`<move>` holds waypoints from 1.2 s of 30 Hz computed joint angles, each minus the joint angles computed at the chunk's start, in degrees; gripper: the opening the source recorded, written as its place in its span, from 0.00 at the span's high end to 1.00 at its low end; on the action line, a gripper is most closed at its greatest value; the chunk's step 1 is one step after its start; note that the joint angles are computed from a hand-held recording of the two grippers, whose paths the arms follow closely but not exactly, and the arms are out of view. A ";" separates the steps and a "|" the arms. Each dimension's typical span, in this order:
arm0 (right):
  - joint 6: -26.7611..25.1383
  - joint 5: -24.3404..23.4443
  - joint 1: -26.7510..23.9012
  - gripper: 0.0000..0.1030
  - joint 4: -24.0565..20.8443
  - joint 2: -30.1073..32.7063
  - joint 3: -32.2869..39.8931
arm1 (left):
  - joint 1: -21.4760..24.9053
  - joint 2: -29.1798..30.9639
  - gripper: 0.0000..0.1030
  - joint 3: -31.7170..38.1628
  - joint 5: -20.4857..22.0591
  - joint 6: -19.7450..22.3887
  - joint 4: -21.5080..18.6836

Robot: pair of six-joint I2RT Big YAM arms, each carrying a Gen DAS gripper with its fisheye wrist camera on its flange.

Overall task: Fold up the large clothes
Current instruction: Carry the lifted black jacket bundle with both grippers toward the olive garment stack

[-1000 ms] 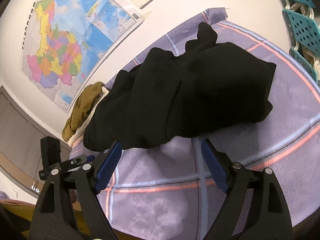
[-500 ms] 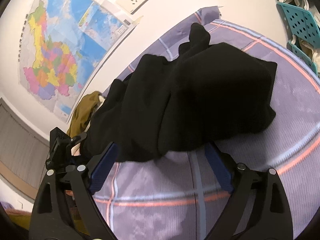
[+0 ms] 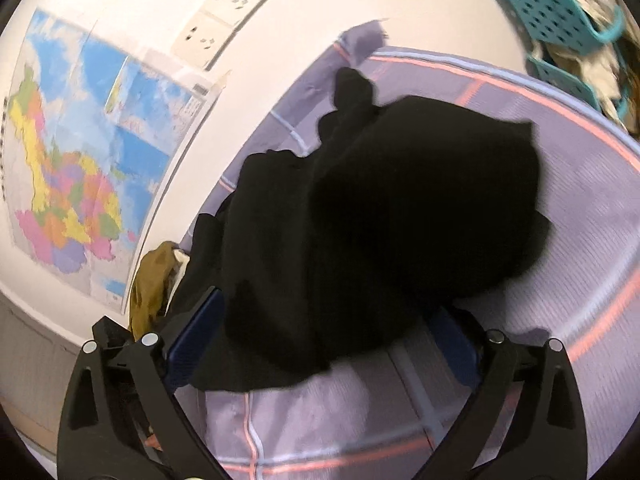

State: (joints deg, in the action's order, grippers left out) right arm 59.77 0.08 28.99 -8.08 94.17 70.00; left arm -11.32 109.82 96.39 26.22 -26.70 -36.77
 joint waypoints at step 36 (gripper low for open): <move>-13.08 -9.52 -3.03 0.25 -2.91 12.28 16.18 | -2.16 4.06 0.16 9.16 -11.91 10.15 -9.15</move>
State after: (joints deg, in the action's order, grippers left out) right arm 46.69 -9.44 25.96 -10.99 106.45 86.18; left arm -13.48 113.87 105.56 14.31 -16.55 -45.92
